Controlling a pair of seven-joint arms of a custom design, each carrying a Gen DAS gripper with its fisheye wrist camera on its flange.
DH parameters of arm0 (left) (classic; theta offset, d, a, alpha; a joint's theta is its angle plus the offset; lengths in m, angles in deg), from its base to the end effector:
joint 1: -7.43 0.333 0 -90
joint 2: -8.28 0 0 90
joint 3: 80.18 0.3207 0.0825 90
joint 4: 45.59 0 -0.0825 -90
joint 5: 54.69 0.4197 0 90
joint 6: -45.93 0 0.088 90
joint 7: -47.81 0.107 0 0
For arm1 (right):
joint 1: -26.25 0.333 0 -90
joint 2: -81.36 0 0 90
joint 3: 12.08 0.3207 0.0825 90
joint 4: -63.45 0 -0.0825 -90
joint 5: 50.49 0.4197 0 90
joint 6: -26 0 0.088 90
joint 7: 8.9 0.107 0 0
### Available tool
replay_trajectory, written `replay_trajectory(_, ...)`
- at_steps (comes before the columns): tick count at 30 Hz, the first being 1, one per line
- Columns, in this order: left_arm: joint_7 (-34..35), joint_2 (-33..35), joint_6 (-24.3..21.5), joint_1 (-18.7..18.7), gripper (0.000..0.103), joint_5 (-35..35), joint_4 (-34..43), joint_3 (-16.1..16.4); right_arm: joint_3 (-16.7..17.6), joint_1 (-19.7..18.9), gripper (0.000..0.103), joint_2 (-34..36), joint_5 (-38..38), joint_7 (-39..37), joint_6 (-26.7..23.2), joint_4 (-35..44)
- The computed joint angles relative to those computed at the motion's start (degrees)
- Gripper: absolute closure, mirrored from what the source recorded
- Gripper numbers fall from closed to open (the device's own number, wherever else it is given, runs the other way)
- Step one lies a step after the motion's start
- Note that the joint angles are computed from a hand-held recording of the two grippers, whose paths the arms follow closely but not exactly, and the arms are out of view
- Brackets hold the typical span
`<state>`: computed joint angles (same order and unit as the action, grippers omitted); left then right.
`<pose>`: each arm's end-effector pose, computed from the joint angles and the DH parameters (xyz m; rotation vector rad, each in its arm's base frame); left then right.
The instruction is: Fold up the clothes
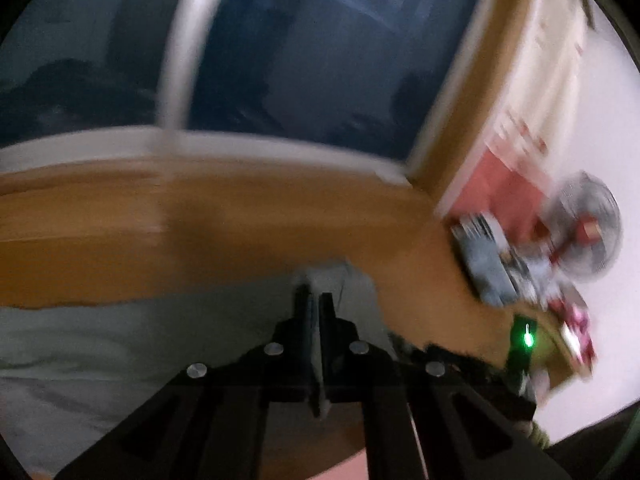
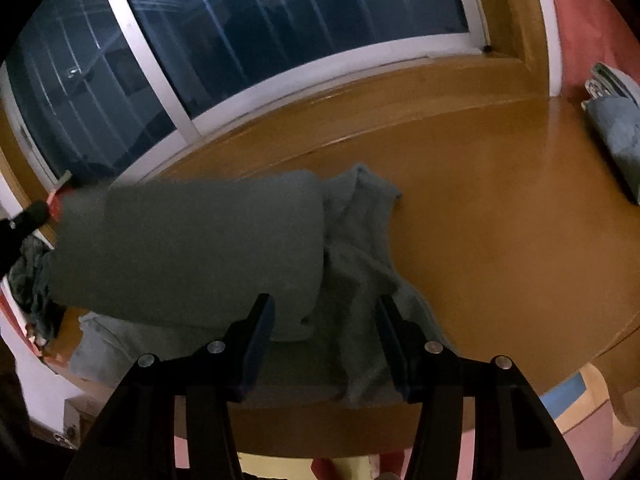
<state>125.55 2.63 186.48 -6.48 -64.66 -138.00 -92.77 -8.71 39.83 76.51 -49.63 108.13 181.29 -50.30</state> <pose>0.5368 -0.2775 0.7726 -1.6560 1.9841 -1.2654 0.5901 0.1805 0.5915 -1.5110 1.8199 -0.3884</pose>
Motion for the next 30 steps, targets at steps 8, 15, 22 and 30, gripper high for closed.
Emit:
replay_trajectory(8, -13.62, -5.91, -6.46, 5.07, 0.1, 13.47, -5.06, 1.36, 0.31, 1.49, 0.051, 3.51, 4.94, -6.8, -1.83, 3.9)
replay_trajectory(15, -5.74, -1.42, -13.21, 2.96, 0.082, 3.65, -6.08, 1.79, 1.63, 3.36, 0.051, 6.54, 4.53, -12.75, -4.97, 8.88)
replay_trajectory(22, 2.2, 8.85, -19.42, 3.09, 0.075, -7.52, -0.42, 1.32, 4.07, 7.34, 0.051, 11.79, 0.85, -26.37, -7.19, 15.79)
replay_trajectory(30, 10.78, 12.79, -13.76, 2.08, 0.075, -6.07, 2.42, -0.39, 3.38, 11.2, 0.052, 16.77, -5.16, -26.33, -10.95, 19.33)
